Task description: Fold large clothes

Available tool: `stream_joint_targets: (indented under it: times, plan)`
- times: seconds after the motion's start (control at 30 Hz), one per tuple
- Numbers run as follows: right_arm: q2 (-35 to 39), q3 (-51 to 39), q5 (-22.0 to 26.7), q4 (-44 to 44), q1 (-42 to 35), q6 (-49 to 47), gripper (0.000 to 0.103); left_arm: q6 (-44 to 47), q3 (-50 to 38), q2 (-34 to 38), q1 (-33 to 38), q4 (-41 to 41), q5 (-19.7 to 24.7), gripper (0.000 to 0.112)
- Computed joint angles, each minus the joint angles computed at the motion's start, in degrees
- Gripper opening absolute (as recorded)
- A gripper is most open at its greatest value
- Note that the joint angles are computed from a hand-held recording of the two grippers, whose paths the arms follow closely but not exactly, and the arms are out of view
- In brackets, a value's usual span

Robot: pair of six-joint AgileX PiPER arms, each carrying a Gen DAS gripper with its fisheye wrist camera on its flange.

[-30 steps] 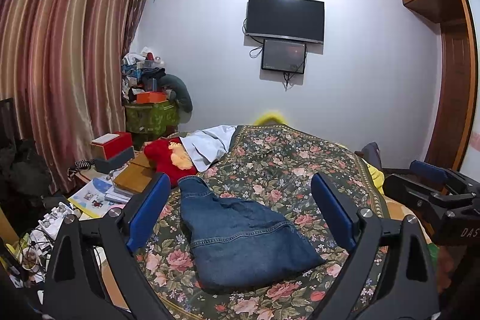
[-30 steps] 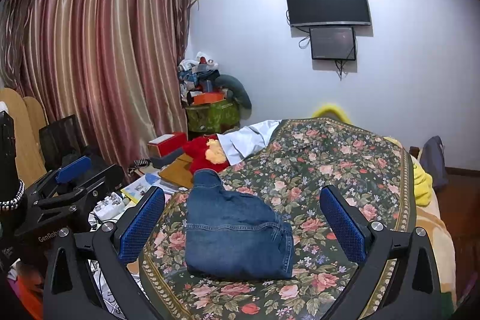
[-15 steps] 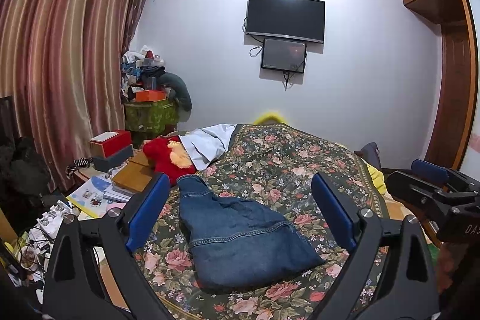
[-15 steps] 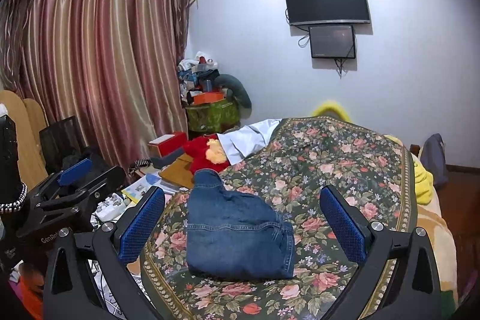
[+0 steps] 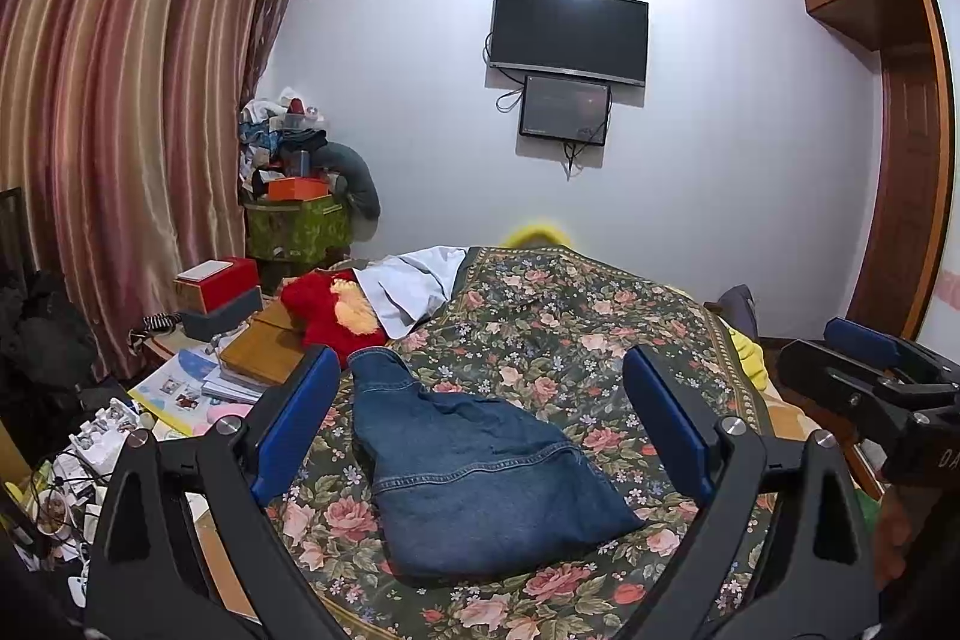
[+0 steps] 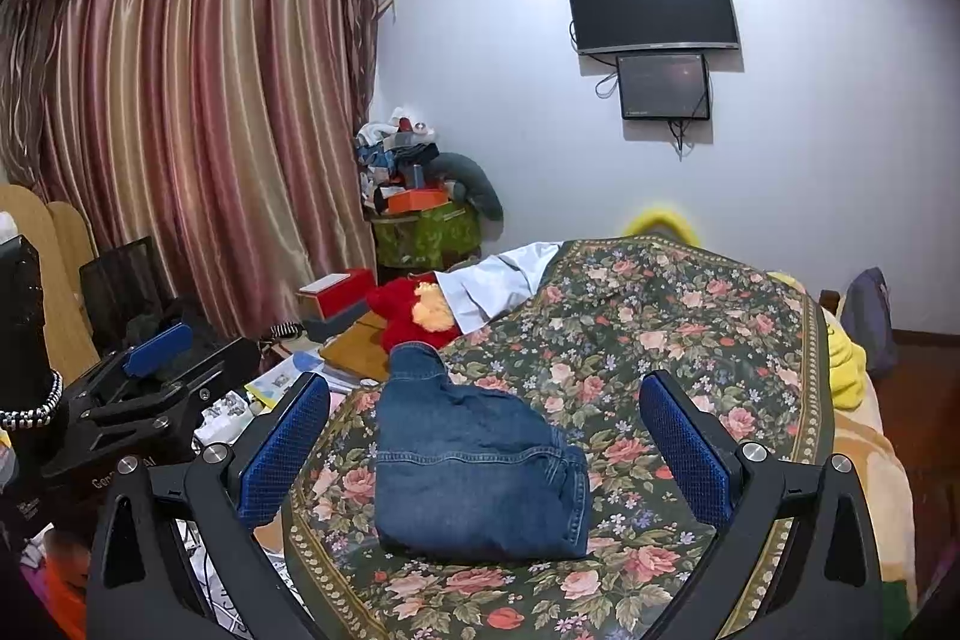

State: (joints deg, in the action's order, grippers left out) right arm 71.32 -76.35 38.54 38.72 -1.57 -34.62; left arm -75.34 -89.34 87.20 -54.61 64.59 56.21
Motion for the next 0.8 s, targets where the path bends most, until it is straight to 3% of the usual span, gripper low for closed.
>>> stream_joint_targets:
  times: [0.33, 0.8]
  plan:
    - [-0.45, 0.27, -1.00, -1.45, 0.92, 1.88, 0.103, 2.22, 0.44, -0.91, 2.07, -3.83, -4.15, 0.096]
    - [-0.91, 0.28, -1.70, -4.13, 2.63, 5.14, 0.103, 2.07, -0.14, -0.28, 1.64, -2.99, -3.27, 0.096]
